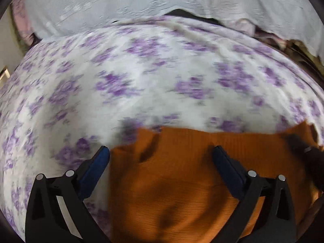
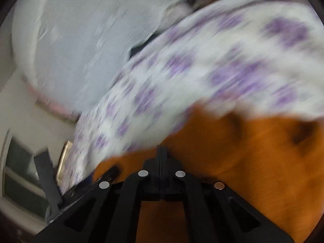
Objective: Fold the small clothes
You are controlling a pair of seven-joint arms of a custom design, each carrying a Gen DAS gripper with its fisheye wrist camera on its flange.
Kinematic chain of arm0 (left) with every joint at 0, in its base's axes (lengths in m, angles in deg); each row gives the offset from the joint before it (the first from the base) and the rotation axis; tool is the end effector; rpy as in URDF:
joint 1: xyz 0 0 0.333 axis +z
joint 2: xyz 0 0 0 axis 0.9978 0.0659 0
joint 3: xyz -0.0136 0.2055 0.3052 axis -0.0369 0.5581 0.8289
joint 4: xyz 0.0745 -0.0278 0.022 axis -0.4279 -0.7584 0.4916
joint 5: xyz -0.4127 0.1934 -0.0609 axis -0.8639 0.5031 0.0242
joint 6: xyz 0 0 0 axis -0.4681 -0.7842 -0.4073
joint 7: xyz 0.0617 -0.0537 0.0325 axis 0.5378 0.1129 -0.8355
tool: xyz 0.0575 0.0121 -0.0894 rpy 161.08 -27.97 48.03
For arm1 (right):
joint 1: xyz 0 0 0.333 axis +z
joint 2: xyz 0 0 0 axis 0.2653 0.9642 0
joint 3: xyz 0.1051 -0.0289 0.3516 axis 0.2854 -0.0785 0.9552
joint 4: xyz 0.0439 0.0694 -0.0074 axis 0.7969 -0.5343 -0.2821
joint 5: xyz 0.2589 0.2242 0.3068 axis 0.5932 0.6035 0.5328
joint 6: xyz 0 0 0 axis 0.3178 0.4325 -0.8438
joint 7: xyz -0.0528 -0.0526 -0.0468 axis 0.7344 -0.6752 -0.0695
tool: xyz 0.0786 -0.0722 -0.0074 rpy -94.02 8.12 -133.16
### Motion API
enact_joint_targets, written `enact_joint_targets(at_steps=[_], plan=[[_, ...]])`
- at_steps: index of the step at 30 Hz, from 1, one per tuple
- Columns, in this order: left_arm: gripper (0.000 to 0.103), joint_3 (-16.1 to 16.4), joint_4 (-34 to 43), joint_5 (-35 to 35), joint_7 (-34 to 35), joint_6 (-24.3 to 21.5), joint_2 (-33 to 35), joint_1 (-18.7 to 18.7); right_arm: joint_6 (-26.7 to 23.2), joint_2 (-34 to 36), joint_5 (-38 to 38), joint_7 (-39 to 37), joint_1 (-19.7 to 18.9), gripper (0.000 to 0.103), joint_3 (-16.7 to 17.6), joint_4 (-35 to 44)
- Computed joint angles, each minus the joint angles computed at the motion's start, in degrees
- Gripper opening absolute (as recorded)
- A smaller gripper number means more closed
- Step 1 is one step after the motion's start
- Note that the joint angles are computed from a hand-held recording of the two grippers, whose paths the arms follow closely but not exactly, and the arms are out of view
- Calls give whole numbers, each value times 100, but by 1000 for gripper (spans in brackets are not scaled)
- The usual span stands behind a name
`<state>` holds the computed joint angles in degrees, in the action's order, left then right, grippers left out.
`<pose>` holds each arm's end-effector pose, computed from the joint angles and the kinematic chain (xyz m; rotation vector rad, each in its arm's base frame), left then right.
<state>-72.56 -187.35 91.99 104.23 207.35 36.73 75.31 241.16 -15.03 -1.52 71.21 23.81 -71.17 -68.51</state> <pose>0.6083 -0.2471 0.4819 -2.0794 1.5430 -0.5029 0.6401 0.0820 0.4664 -1.4599 1.6255 0.0296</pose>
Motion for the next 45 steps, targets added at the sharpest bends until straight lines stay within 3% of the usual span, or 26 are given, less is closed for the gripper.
enact_joint_targets(at_steps=[3,8,10,14,17,19,20,27,33,41,42,44,45], plan=[[99,63,-233,-547,220,353,-126,133,-296,-53,580,105,-219,0,-180,-118],[99,85,-624,-329,-24,712,-457,213,273,-209,1250,-285,-231,0,-161,-329],[99,40,-870,-136,-257,813,-714,223,114,-538,1465,-808,-182,5,-154,-555],[99,-129,-1170,468,-551,935,-1104,202,-414,-1282,1268,-1518,4,6,-221,-1143],[99,-237,-1338,479,-284,939,-1258,57,-796,-1594,572,-1282,170,8,-235,-1486],[99,-336,-1392,378,-105,611,-1271,-63,-787,-1631,111,-948,226,8,-209,-1617],[99,-402,-1446,457,-173,427,-1298,-92,-890,-1633,118,-865,229,5,-293,-1658],[99,-258,-2151,-177,-62,543,-1917,-210,-1483,-1808,749,-422,-128,0,-825,-2057],[99,-520,-2332,161,-452,46,-2256,-186,-940,-2290,644,-276,-316,0,-765,-2497],[99,-632,-2385,449,-769,-378,-2468,-241,-246,-2729,496,-330,-220,4,-738,-2790],[99,-662,-2363,512,-807,-455,-2467,-241,-163,-2747,466,-294,-208,6,-734,-2789],[99,-704,-2331,631,-885,-575,-2470,-252,-27,-2805,434,-275,-190,28,-760,-2837],[99,-729,-2320,696,-936,-630,-2476,-258,-22,-2819,462,-319,-163,30,-800,-2838]])
